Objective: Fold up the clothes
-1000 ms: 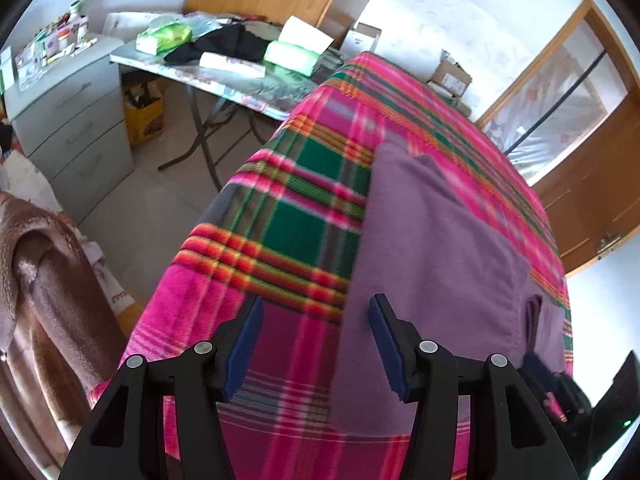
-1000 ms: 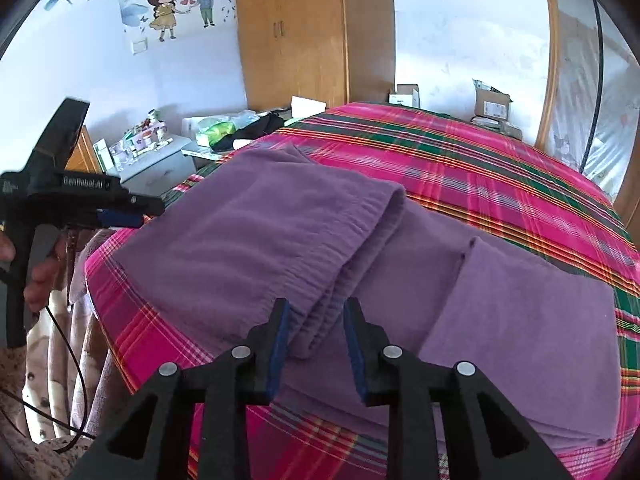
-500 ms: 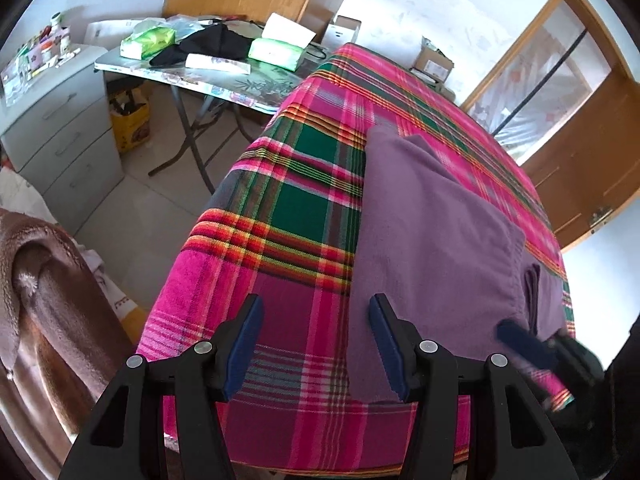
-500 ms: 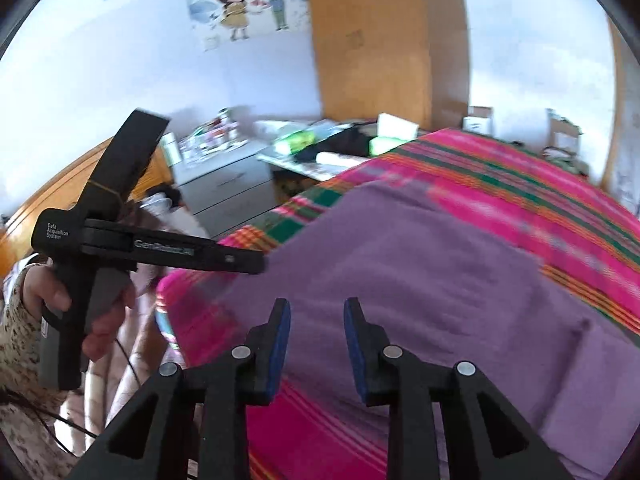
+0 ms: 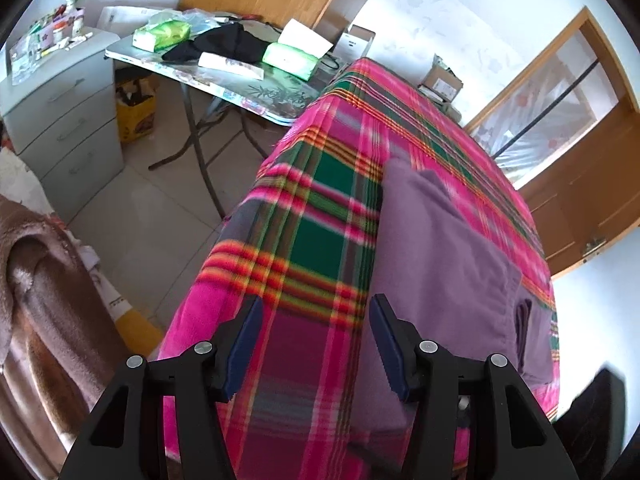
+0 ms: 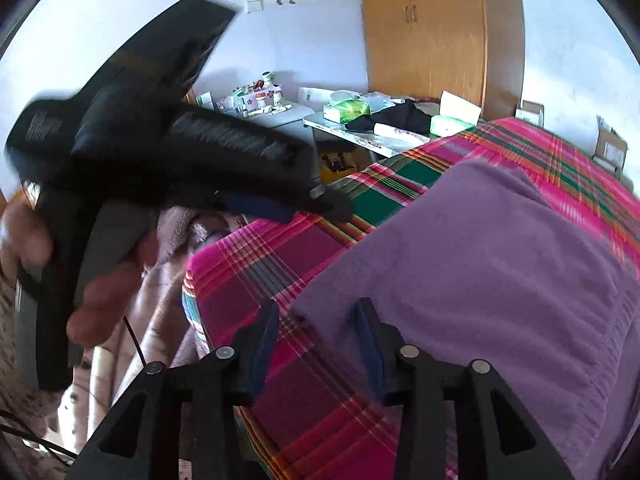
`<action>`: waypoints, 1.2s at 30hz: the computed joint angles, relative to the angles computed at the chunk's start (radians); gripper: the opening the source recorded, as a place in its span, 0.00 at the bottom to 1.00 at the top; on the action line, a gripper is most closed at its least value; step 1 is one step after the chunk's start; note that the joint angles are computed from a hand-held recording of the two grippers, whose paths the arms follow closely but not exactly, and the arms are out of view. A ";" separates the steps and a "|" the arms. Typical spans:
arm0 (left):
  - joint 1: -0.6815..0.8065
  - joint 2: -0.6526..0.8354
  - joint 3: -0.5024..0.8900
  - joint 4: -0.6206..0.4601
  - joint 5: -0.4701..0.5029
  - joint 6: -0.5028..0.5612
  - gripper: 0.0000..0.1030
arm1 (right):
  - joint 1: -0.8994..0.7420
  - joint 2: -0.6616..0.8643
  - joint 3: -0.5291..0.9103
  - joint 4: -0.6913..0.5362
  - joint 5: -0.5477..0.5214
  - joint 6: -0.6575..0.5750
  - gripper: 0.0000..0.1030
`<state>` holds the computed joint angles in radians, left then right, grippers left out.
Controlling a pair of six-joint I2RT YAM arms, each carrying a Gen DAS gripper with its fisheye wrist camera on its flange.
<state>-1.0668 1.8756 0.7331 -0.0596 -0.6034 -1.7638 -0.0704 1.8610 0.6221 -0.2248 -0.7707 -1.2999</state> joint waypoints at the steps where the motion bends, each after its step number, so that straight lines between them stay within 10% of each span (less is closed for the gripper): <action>1: 0.021 -0.006 -0.010 0.031 0.007 0.036 0.55 | 0.000 -0.013 -0.023 0.032 0.006 0.003 0.43; 14: 0.329 0.064 0.031 0.279 0.291 0.522 0.55 | 0.049 -0.069 -0.275 0.546 0.076 0.157 0.43; 30: 0.460 0.170 0.196 0.290 0.487 0.664 0.55 | 0.034 -0.028 -0.225 0.496 0.044 0.178 0.39; 36: 0.493 0.201 0.224 0.296 0.530 0.643 0.25 | 0.021 -0.018 -0.218 0.510 0.037 0.197 0.24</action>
